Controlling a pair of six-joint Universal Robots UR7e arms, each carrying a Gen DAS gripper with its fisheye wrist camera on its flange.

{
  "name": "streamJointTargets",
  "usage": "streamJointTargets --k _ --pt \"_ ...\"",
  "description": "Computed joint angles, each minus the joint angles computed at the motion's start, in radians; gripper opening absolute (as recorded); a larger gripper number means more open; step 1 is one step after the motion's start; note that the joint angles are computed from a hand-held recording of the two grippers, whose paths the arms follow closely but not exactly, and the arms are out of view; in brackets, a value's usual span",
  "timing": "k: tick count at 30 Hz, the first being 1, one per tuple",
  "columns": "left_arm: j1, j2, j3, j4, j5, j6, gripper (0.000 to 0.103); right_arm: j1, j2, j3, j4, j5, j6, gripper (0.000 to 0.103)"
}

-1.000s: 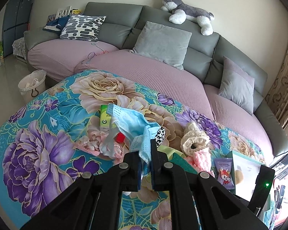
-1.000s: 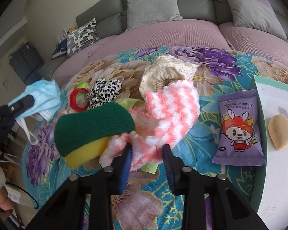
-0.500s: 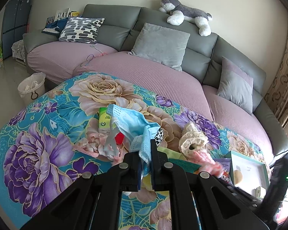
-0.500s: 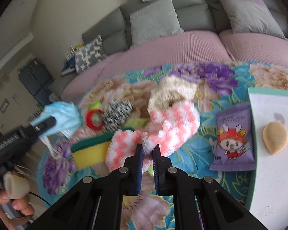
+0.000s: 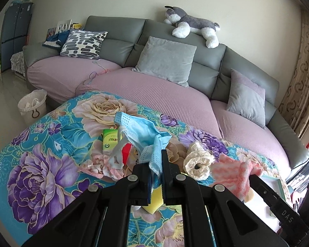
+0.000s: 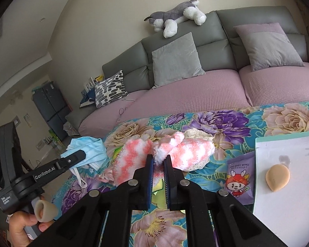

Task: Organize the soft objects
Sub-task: 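Carry the mask and striped cloth over the box lid and open both tools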

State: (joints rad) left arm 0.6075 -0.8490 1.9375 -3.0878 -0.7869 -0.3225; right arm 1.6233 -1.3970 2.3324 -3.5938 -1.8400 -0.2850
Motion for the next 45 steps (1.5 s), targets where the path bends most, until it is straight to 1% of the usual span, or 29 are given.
streamJointTargets --k 4,8,11,14,18,24,27,30,33,36,38,41,43,45 --pt "-0.008 0.010 -0.007 -0.004 -0.004 0.014 0.007 -0.008 -0.020 0.007 0.009 -0.005 0.009 0.010" --pt "-0.019 0.037 -0.025 -0.024 -0.034 0.051 0.007 -0.008 -0.053 0.026 -0.034 -0.033 -0.009 0.010" --pt "-0.034 0.071 -0.051 -0.037 -0.085 0.088 0.007 -0.022 -0.102 0.049 -0.075 -0.080 -0.014 0.010" --pt "-0.055 0.113 -0.081 -0.063 -0.137 0.137 0.007 -0.052 -0.164 0.074 -0.096 -0.119 -0.003 0.010" --pt "-0.085 0.165 -0.119 -0.070 -0.184 0.183 0.007 -0.086 -0.236 0.101 -0.118 -0.173 -0.002 0.010" --pt "-0.122 0.235 -0.170 -0.054 -0.265 0.227 0.007 -0.139 -0.337 0.131 -0.140 -0.205 -0.009 0.010" --pt "-0.138 0.276 -0.201 -0.030 -0.316 0.251 0.007 -0.182 -0.374 0.147 -0.156 -0.205 0.004 0.010" --pt "-0.148 0.313 -0.228 -0.004 -0.359 0.261 0.007 -0.214 -0.390 0.146 -0.167 -0.239 0.002 0.010" --pt "-0.156 0.356 -0.255 0.023 -0.387 0.269 0.007 -0.273 -0.413 0.155 -0.152 -0.226 0.018 0.010" --pt "-0.165 0.387 -0.277 0.073 -0.383 0.260 0.007 -0.316 -0.438 0.157 -0.115 -0.215 0.041 0.010" --pt "-0.166 0.407 -0.292 0.092 -0.388 0.258 0.007 -0.357 -0.459 0.166 -0.106 -0.171 0.056 0.010" --pt "-0.165 0.434 -0.316 0.119 -0.399 0.258 0.007 -0.382 -0.452 0.170 -0.123 -0.153 0.054 0.010" --pt "-0.166 0.446 -0.319 0.118 -0.409 0.260 0.007 -0.414 -0.453 0.174 -0.125 -0.120 0.063 0.010" --pt "-0.163 0.459 -0.332 0.122 -0.421 0.261 0.007 -0.426 -0.445 0.175 -0.136 -0.105 0.066 0.010"
